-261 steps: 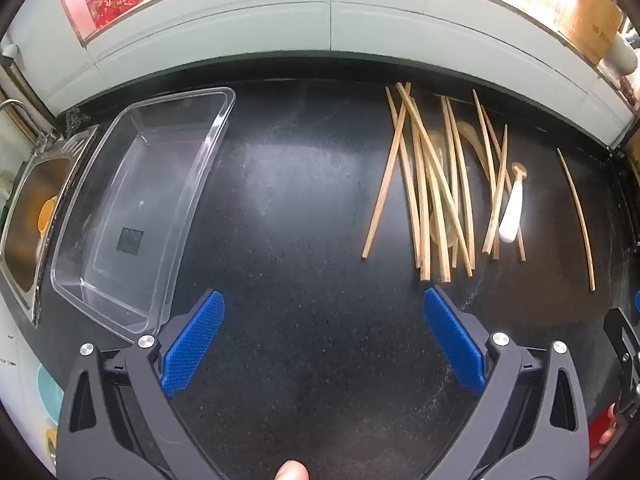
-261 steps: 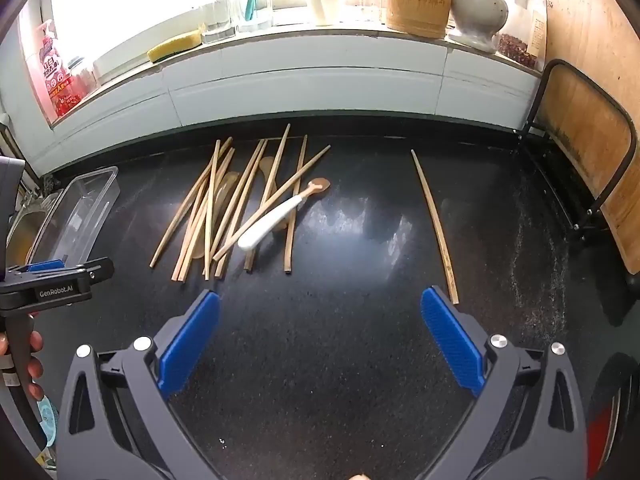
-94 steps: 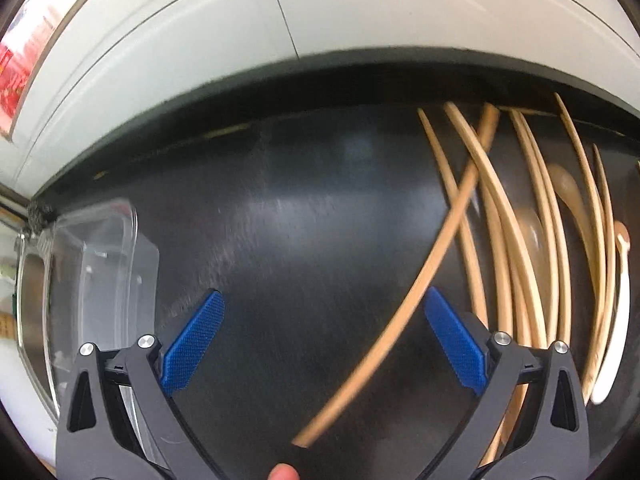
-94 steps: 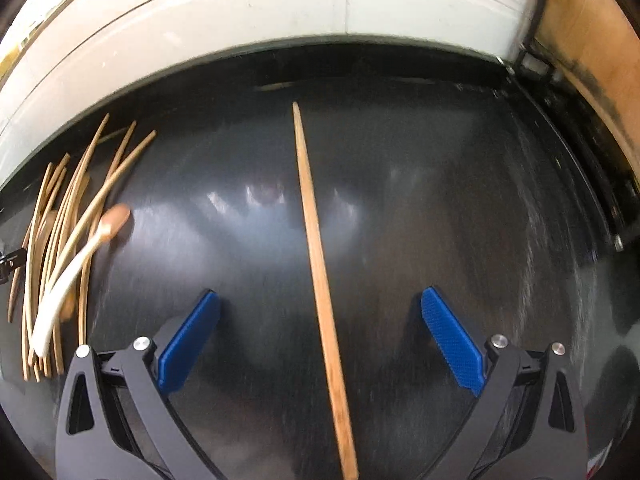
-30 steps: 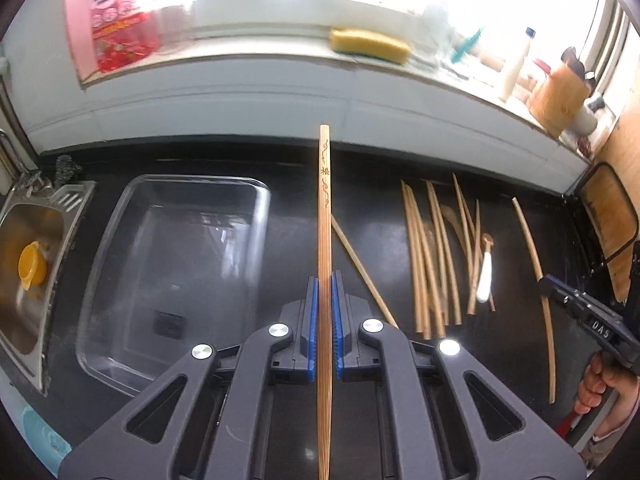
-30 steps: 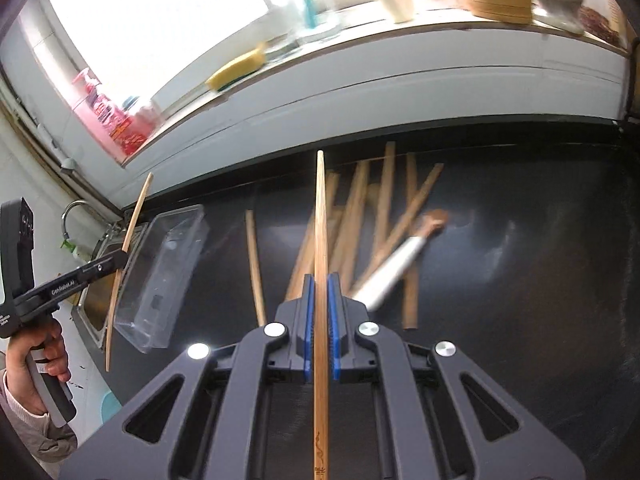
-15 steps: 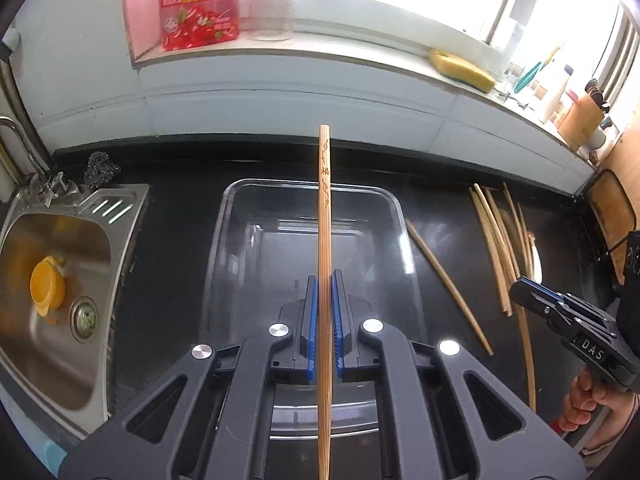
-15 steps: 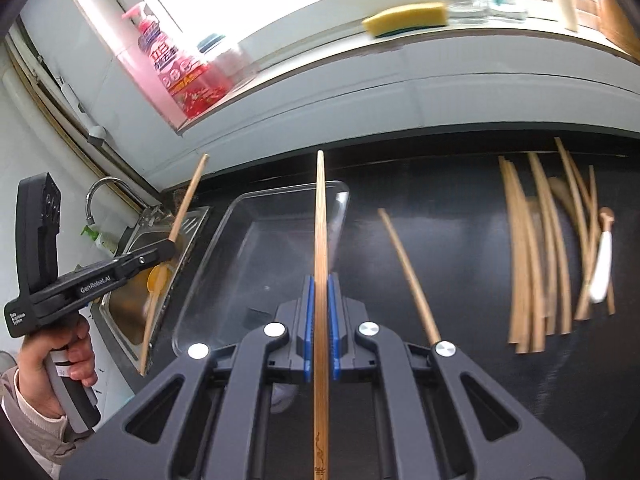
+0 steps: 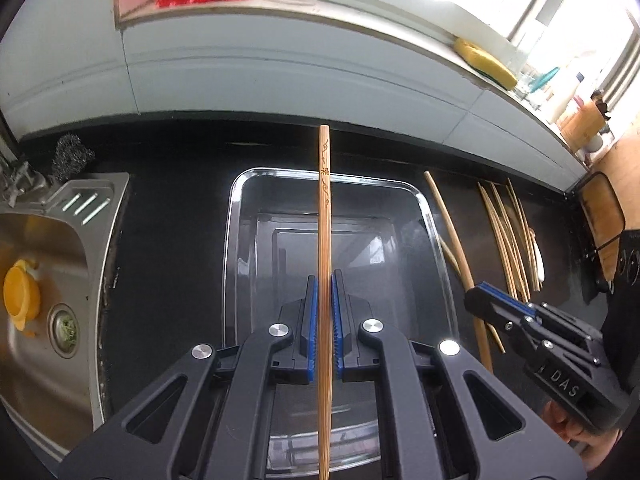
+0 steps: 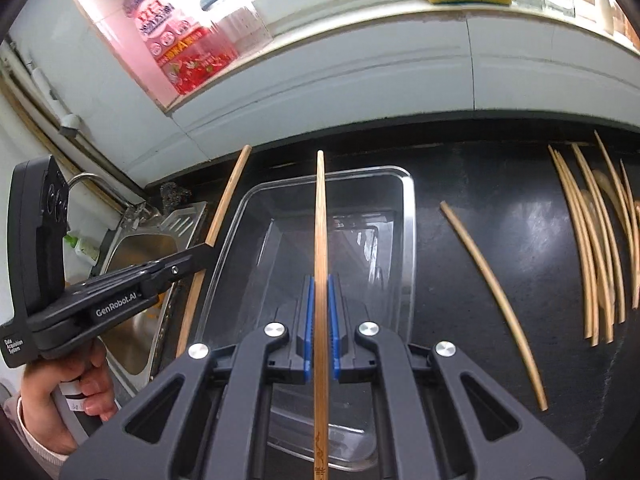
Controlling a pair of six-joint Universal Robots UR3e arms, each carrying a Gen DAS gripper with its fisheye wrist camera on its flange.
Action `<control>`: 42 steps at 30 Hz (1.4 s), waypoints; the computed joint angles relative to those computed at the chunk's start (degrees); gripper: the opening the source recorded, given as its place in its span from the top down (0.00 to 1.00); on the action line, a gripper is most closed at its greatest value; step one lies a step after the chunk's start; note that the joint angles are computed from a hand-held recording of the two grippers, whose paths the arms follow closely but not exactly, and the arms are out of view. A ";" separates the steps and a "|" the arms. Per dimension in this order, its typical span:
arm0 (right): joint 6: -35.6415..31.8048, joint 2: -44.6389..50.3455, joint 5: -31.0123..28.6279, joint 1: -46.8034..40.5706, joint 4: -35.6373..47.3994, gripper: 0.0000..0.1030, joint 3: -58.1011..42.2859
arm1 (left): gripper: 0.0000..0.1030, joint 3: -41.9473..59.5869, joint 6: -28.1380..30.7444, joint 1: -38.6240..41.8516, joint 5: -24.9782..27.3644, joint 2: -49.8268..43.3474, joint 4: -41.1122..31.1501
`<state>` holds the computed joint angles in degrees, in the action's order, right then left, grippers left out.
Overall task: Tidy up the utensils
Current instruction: 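Carry both chopsticks over the clear container and open both tools to drop them, then grasp the white-handled spoon with the right tool while the left tool grasps a chopstick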
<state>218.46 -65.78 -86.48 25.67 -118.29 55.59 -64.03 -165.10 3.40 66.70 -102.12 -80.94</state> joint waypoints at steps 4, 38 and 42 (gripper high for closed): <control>2.23 1.64 0.53 -0.13 -0.57 0.93 -0.06 | 0.94 0.38 0.40 0.38 -0.16 -1.69 0.01; -10.65 -48.60 -9.36 -23.10 -2.44 0.07 55.66 | 0.05 23.30 -15.53 -20.77 11.44 -14.97 -2.76; -22.86 -59.81 -1.62 -41.20 4.21 0.07 60.45 | 0.05 34.35 -20.89 -29.16 16.82 -23.26 -6.00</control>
